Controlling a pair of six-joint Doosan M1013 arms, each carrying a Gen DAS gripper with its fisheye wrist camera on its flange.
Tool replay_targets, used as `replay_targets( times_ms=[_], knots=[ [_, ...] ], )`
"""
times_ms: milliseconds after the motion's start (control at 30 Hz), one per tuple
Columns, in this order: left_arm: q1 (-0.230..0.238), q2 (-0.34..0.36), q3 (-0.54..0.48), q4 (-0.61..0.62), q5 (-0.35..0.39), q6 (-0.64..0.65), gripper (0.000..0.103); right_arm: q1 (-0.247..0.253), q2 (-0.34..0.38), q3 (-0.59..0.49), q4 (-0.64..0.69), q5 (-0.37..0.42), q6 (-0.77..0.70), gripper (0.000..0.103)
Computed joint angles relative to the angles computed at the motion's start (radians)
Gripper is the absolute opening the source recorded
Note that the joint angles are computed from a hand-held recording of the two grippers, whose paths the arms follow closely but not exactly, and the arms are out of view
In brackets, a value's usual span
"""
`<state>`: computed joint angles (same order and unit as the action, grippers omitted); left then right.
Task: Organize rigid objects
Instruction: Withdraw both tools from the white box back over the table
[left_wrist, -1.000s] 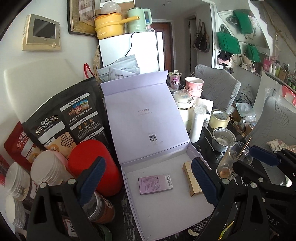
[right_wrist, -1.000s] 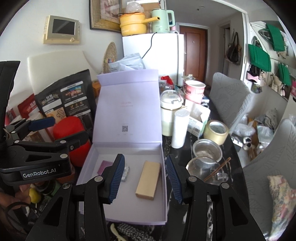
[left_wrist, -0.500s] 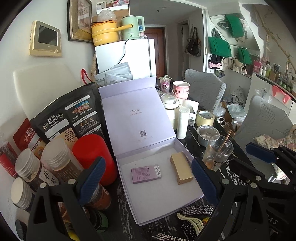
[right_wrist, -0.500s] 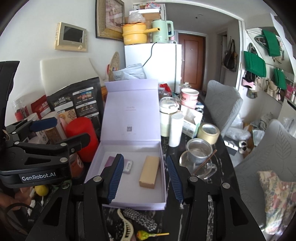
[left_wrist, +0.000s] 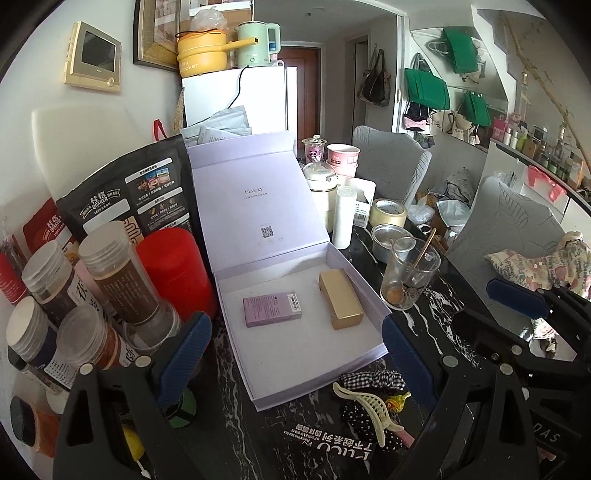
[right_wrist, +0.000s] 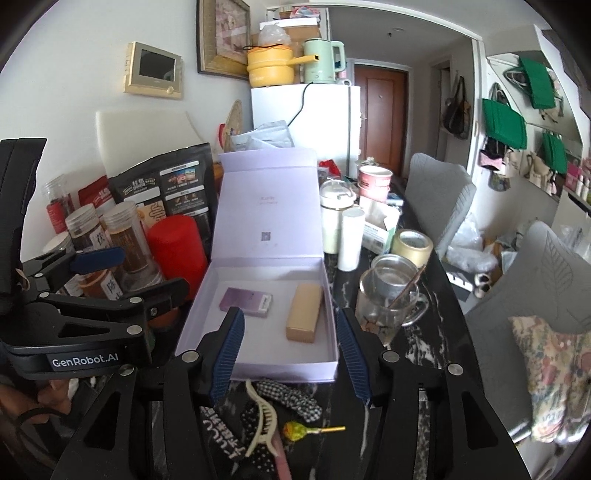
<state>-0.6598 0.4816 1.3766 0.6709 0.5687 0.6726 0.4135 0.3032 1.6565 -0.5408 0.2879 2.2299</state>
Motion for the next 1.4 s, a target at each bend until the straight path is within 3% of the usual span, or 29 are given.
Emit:
replay_targets(
  times_ms=[600, 833, 1167, 1400],
  knots=[
    [-0.020, -0.044, 0.100, -0.035, -0.032, 0.010, 0.095, 0.019, -0.040, 0.094, 0.034, -0.030, -0.001, 0.054],
    [-0.016, -0.049, 0.127, -0.106, -0.068, 0.071, 0.095, 0.019, -0.043, 0.119, 0.069, -0.037, -0.007, 0.054],
    [-0.010, -0.032, 0.131, -0.193, -0.071, 0.148, 0.095, 0.012, -0.038, 0.146, 0.110, -0.037, -0.021, 0.054],
    [-0.002, -0.007, 0.122, -0.261, -0.057, 0.189, 0.095, -0.006, -0.024, 0.160, 0.221, -0.039, -0.105, 0.054]
  ],
)
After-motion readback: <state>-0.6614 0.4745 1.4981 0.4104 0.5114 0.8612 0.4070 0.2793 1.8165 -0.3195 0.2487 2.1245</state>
